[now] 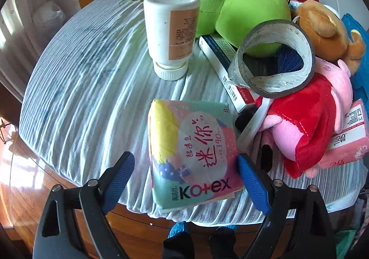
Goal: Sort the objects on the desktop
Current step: 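Grasp the Kotex pad pack with the left tool while the right tool grasps the pink tissue pack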
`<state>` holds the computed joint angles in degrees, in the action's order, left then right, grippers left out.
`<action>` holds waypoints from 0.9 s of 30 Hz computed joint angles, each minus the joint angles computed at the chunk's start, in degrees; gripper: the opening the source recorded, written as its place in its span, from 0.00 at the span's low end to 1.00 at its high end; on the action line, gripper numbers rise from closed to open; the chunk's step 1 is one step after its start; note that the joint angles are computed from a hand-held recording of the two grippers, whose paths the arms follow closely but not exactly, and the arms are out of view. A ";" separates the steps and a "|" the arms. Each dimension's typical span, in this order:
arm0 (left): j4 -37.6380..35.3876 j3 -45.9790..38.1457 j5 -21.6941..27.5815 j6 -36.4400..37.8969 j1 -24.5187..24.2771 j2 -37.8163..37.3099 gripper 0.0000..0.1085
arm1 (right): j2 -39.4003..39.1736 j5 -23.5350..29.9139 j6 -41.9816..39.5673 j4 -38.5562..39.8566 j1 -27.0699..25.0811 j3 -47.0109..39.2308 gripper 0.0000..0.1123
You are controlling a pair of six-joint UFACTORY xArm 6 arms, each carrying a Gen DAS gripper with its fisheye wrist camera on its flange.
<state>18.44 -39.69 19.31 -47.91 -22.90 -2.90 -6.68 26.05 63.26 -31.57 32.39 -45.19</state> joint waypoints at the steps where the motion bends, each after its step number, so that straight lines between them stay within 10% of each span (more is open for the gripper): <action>1: 0.24 -0.92 0.73 -0.01 -0.28 0.80 0.83 | 0.42 -0.40 2.09 -1.08 0.10 -0.05 0.92; 11: 6.55 -2.47 1.99 -4.36 -1.54 1.60 0.63 | 3.37 -0.28 15.24 -8.05 -0.26 -2.74 0.91; 19: 12.13 -3.30 4.29 -8.21 -2.69 -2.54 0.63 | 6.54 -0.37 14.11 -6.76 -0.02 -5.60 0.49; 27: 19.10 -5.83 7.44 -13.27 -5.92 -6.47 0.63 | 3.70 2.48 13.75 -8.46 0.87 -5.46 0.45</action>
